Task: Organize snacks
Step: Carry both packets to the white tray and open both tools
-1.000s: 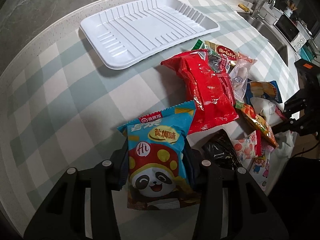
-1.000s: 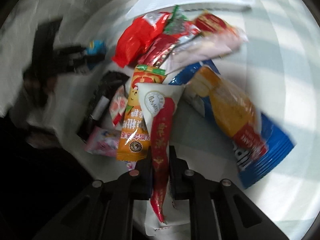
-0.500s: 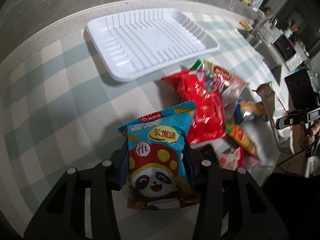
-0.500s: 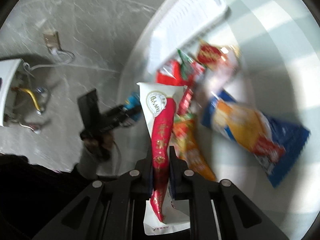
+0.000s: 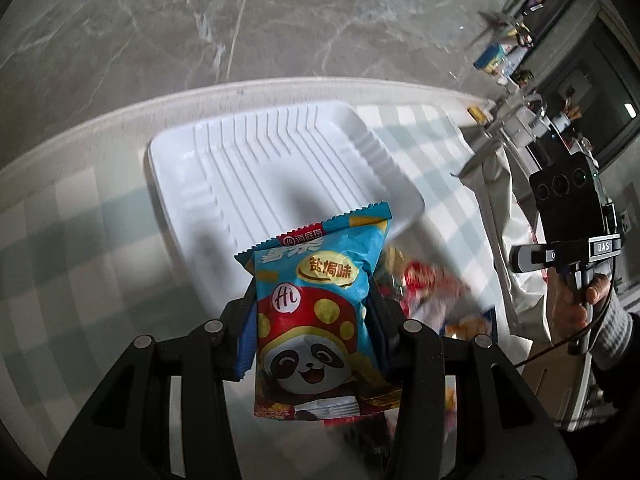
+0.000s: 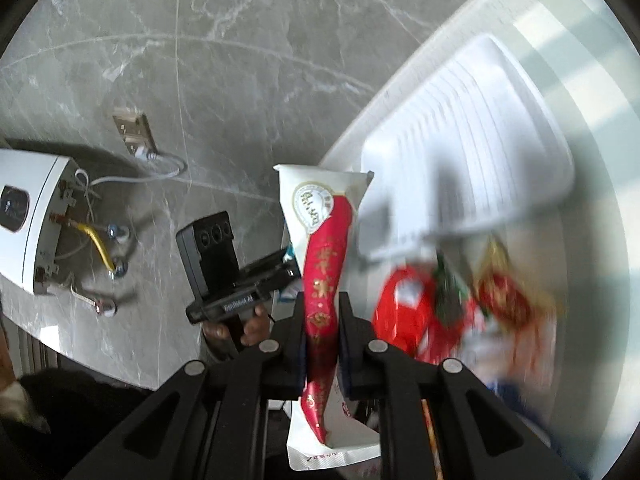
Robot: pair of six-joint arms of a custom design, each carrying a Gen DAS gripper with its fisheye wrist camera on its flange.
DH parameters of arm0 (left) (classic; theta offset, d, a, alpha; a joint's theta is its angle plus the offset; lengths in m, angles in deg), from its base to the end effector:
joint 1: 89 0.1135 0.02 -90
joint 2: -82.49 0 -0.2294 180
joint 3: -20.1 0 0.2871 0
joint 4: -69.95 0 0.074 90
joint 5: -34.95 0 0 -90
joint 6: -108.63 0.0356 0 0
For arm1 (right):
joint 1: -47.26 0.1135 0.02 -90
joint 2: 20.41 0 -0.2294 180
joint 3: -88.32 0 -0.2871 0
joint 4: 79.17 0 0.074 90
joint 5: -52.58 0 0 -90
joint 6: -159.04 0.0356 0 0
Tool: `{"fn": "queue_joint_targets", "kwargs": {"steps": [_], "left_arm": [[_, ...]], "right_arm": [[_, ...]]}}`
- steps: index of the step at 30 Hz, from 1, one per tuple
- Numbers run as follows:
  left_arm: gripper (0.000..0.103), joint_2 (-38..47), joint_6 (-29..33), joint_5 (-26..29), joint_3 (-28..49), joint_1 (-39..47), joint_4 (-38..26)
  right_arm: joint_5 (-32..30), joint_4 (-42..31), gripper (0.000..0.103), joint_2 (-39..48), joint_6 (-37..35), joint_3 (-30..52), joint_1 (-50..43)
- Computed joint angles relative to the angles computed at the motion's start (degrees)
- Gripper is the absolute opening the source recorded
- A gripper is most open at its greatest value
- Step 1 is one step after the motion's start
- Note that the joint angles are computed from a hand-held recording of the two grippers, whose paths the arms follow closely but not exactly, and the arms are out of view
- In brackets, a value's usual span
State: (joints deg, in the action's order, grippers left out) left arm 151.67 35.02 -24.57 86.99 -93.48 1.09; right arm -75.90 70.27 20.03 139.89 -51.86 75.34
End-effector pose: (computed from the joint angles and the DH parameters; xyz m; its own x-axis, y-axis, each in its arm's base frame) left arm 0.2570 -0.0382 0.2174 -0.8400 0.3097 -0.4454 0.4875 0.7911 -0.3694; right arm 0.1834 0.1229 0.2065 -0.9416 0.3358 0.0237 0.1566 0.3746 0.9139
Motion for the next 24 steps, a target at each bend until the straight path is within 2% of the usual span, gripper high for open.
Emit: {"fn": "queue_joint_targets", "kwargs": {"steps": [7, 13, 17, 20, 24], "left_arm": [[0.042, 14.39, -5.47, -3.61, 10.88, -2.69, 5.84], [0.043, 22.01, -8.24, -7.92, 14.07, -4.20, 10.67], [0.044, 26.87, -10.31, -9.87, 16.96, -4.80, 13.10], [0.044, 29.67, -10.79, -12.11, 19.02, -5.62, 14.31], [0.047, 31.89, -11.64, -12.35, 20.05, -5.02, 15.00]], "right_arm": [[-1.48, 6.35, 0.014, 17.89, -5.85, 7.38, -6.28], [-0.36, 10.04, 0.014, 29.86, -7.55, 11.63, -9.32], [0.65, 10.12, 0.014, 34.77, -8.88, 13.33, -10.27], [2.20, 7.97, 0.015, 38.07, -11.29, 15.52, -10.28], [6.18, 2.69, 0.017, 40.95, -15.32, 18.99, -9.73]]}}
